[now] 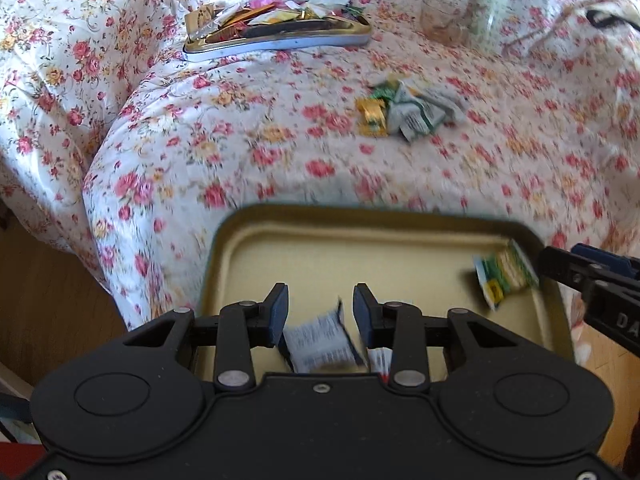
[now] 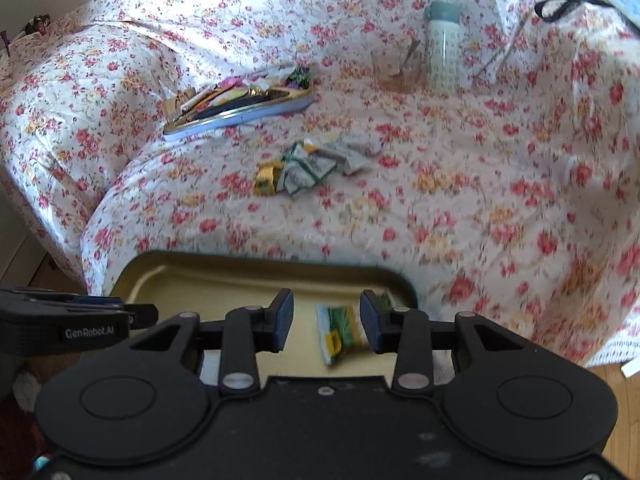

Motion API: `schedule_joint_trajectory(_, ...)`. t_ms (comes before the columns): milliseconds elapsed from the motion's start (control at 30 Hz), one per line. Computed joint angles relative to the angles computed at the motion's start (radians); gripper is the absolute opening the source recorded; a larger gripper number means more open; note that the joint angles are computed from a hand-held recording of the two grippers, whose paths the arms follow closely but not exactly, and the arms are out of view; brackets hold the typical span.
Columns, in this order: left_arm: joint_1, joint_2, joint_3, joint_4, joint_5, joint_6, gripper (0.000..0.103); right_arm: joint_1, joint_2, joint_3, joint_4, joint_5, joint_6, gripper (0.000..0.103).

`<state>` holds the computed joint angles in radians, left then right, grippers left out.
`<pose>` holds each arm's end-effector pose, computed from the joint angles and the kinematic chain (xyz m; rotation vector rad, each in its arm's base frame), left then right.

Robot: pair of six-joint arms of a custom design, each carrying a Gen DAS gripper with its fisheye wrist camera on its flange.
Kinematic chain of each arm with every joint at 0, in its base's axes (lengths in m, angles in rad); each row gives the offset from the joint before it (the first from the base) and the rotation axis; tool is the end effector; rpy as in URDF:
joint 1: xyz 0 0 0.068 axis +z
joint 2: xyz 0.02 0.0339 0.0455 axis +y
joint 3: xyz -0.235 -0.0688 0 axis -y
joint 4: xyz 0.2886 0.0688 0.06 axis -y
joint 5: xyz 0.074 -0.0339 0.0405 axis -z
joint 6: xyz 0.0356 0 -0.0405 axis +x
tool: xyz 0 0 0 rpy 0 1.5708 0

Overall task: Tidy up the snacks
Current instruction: 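Move both tools back from the tray toward the remaining snack pile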

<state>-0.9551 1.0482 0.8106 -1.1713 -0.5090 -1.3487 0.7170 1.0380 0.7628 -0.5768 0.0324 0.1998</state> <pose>0.1379 -0.1649 0.2038 -0.5647 2.5503 0.0828 0.2019 0.1745 0.2128 -0.6140 2.3797 0.3729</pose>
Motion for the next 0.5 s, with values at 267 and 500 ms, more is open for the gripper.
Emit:
schedule_joint_trajectory(267, 0.242, 0.021, 0.057, 0.034, 0.056, 0.251, 0.044, -0.094, 0.243, 0.216, 0.020, -0.067, -0.071, 0.040)
schedule_joint_trajectory(500, 0.384, 0.119, 0.120, 0.100, 0.076, 0.427, 0.044, -0.144, 0.410, 0.366, 0.049, -0.102, -0.083, 0.040)
